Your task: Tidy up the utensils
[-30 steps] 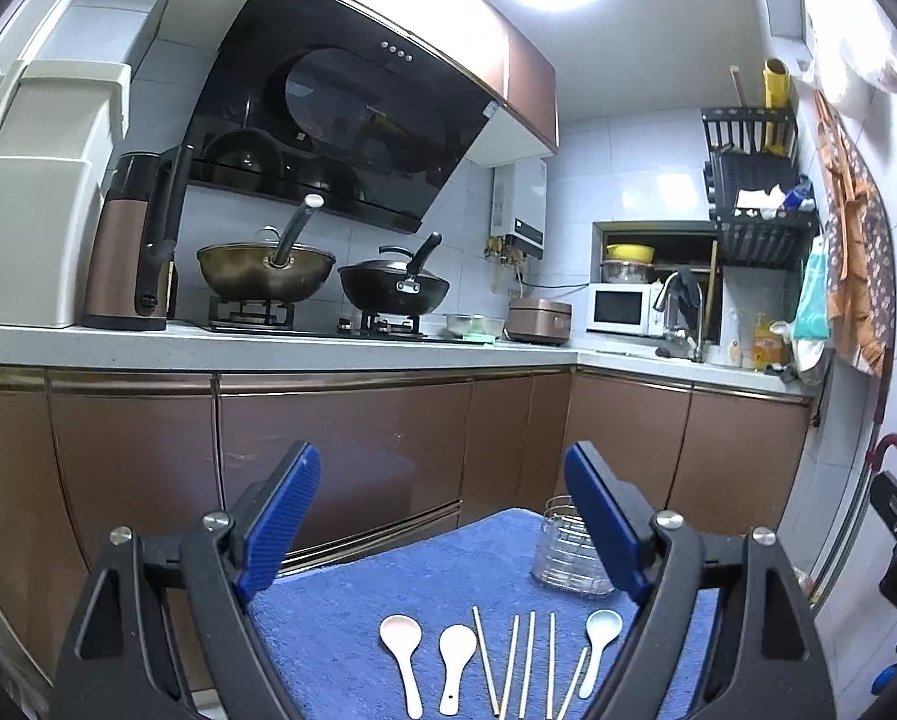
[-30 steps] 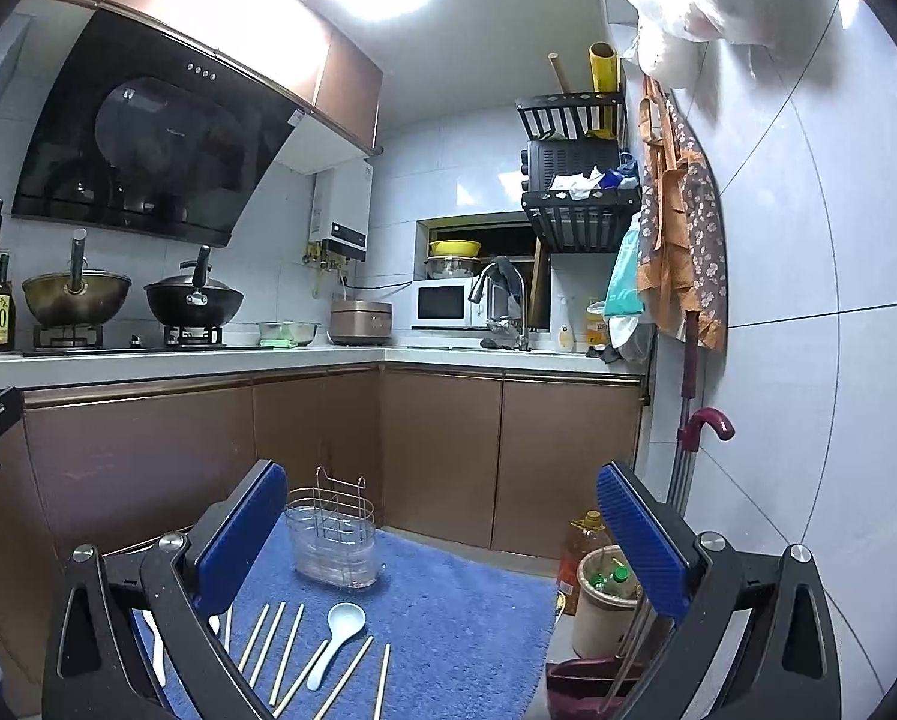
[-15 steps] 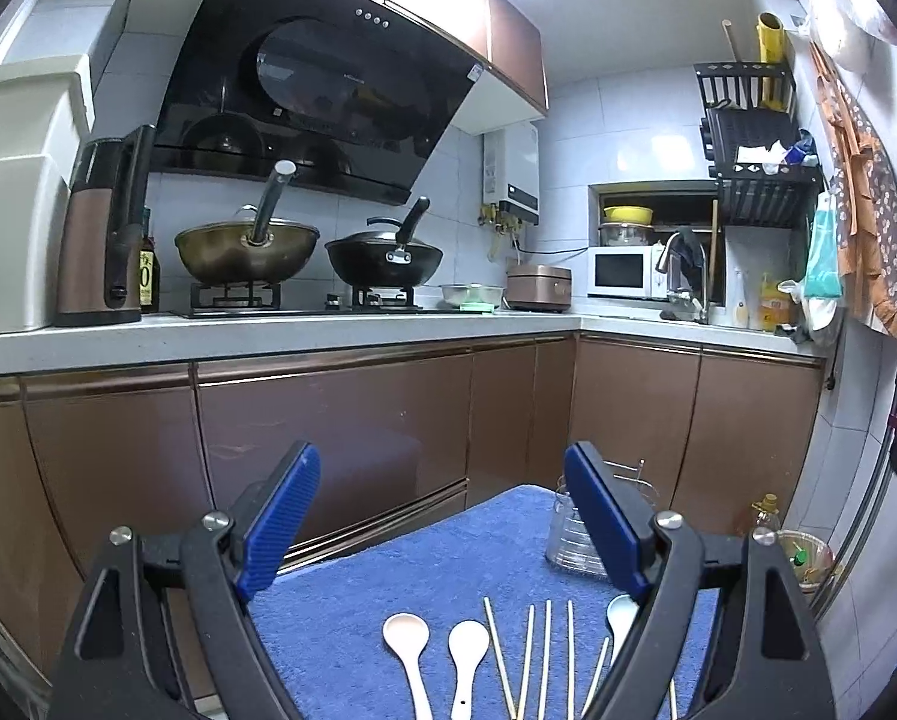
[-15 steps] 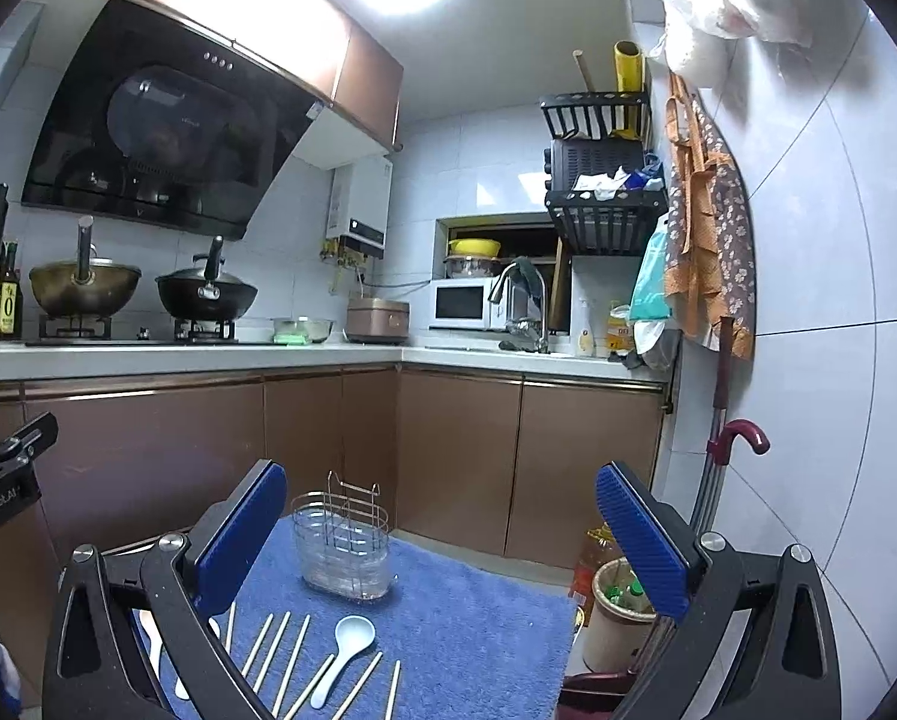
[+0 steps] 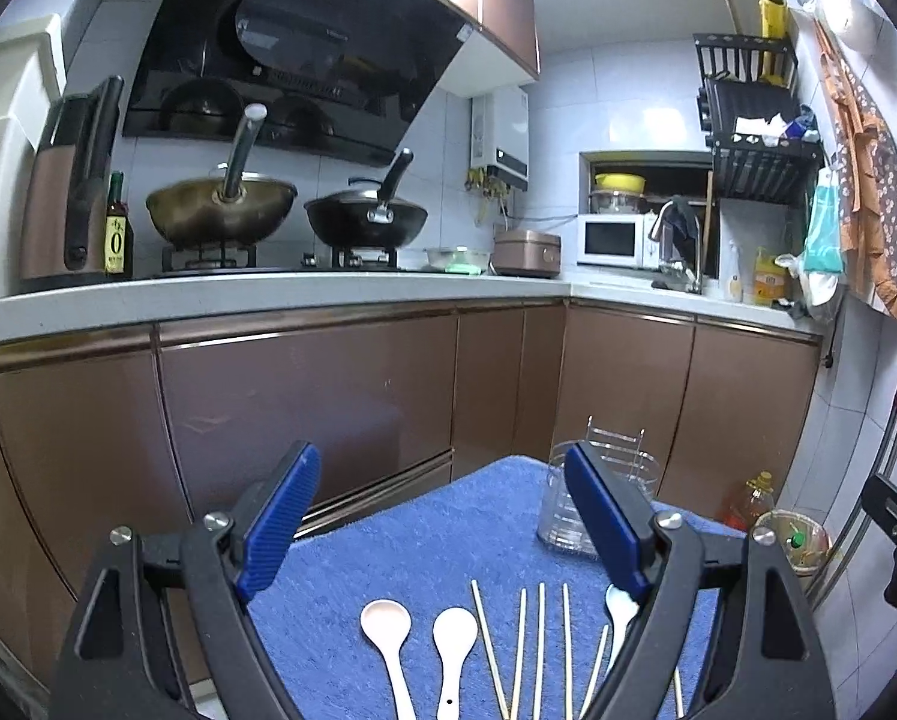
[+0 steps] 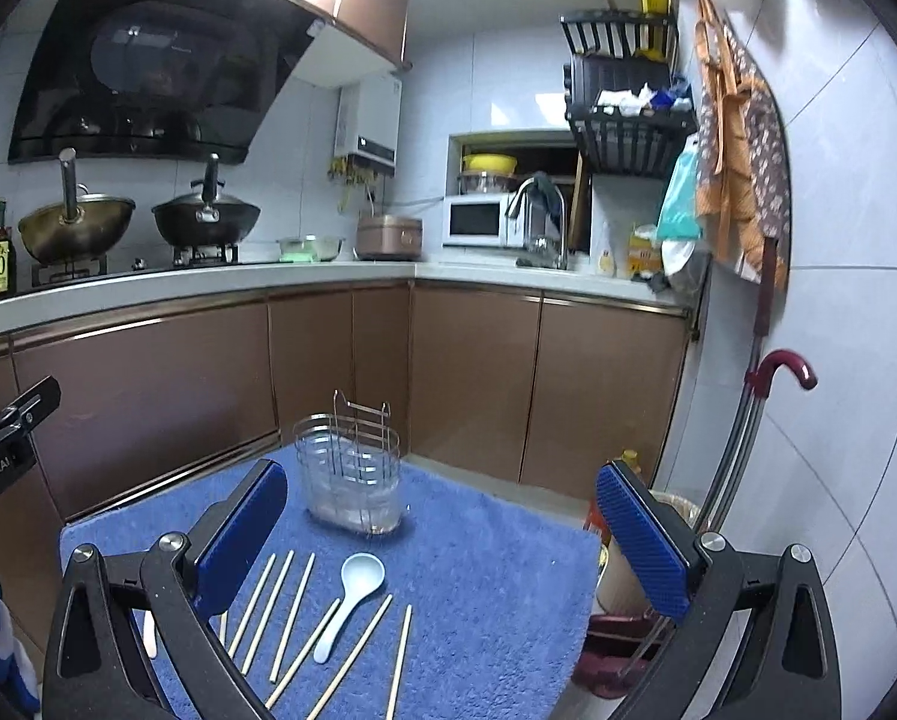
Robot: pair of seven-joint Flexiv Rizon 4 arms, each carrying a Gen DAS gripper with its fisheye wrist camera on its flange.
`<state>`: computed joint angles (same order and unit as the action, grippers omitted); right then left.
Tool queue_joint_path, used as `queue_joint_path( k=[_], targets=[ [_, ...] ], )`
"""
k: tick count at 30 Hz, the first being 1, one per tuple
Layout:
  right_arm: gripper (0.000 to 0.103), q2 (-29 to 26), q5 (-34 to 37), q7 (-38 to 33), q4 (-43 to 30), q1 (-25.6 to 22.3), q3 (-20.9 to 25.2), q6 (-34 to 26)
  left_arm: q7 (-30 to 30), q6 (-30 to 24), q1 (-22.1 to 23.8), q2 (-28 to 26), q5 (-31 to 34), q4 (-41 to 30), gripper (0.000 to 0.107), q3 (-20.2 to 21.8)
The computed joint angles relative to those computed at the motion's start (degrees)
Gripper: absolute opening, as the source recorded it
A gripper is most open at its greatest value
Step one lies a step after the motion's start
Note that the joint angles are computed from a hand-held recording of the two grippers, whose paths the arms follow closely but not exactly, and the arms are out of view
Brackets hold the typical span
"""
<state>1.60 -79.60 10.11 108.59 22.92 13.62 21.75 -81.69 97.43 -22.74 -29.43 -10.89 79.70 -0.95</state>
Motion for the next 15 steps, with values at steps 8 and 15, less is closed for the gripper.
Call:
queue_joint_path(
  k=[8,15],
  targets=[
    [0.103,-1.4,4.8,-2.4,-0.2,-1.5,-1.6,6.2,-0.7,-6.2,-1.4,-2.9,1.7,-4.5,0.083,3.3],
    [0.103,-2.7,14.5,-8.8,-0.2,-3.9,-3.4,15.9,1.6,-19.9,5.4,-6.7,-0.4,-11.2,0.083,-2.7]
  ],
)
